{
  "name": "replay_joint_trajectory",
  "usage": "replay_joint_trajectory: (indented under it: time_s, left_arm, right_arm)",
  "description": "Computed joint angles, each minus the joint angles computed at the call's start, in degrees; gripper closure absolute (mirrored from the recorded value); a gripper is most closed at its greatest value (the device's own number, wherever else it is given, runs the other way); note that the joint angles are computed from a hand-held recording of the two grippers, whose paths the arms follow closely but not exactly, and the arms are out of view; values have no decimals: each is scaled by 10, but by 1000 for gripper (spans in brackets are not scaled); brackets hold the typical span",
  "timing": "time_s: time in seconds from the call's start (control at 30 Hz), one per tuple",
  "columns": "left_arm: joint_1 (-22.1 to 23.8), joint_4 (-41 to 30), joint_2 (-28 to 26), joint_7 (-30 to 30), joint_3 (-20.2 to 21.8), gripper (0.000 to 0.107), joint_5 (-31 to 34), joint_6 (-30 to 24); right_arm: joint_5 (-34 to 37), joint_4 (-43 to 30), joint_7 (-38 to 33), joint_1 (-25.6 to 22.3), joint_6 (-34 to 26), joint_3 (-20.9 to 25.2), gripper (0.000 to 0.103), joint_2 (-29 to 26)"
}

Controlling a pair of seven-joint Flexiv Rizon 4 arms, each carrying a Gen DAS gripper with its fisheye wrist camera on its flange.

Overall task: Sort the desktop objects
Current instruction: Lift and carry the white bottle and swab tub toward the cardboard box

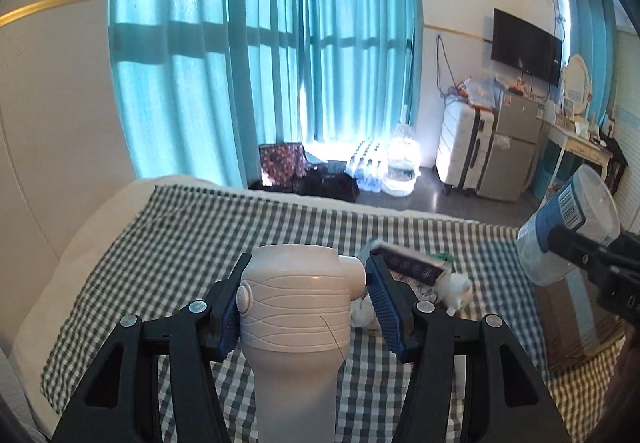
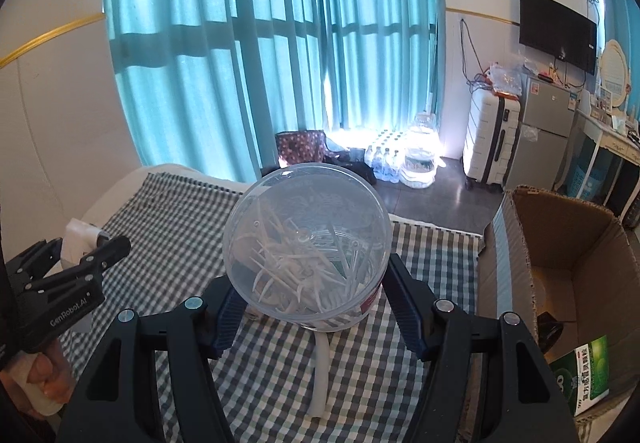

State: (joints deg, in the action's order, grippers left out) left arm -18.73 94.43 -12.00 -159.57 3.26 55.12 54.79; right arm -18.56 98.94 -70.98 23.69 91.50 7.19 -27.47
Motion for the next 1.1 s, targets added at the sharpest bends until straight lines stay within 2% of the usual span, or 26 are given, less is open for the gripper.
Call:
replay_joint_trajectory:
  time_s: [0.23,0.47,0.7,0.8,1.1]
  left_arm:
    - [-12,-9,32,-27,-17,49,38,-26]
    - [-16,-26,40,-35,-39,49,54,-49]
    - [-24,-58,22,-35,-45,49,50,-47]
    - [-35,-75,9,-31,-44,49,52,-48]
    - [-72,-137,-41,10,-32,49,29,-27]
  right_arm:
    - [-2,44,-5,5,33,-8,39,42]
    - [1,62,-16,-17,36,10,39,64]
    - [3,75,-23,-28,48,1,39,80]
    - [2,83,-20,-24,55,-16,39,88]
    - [8,101,-8,-45,62,-38,39,106]
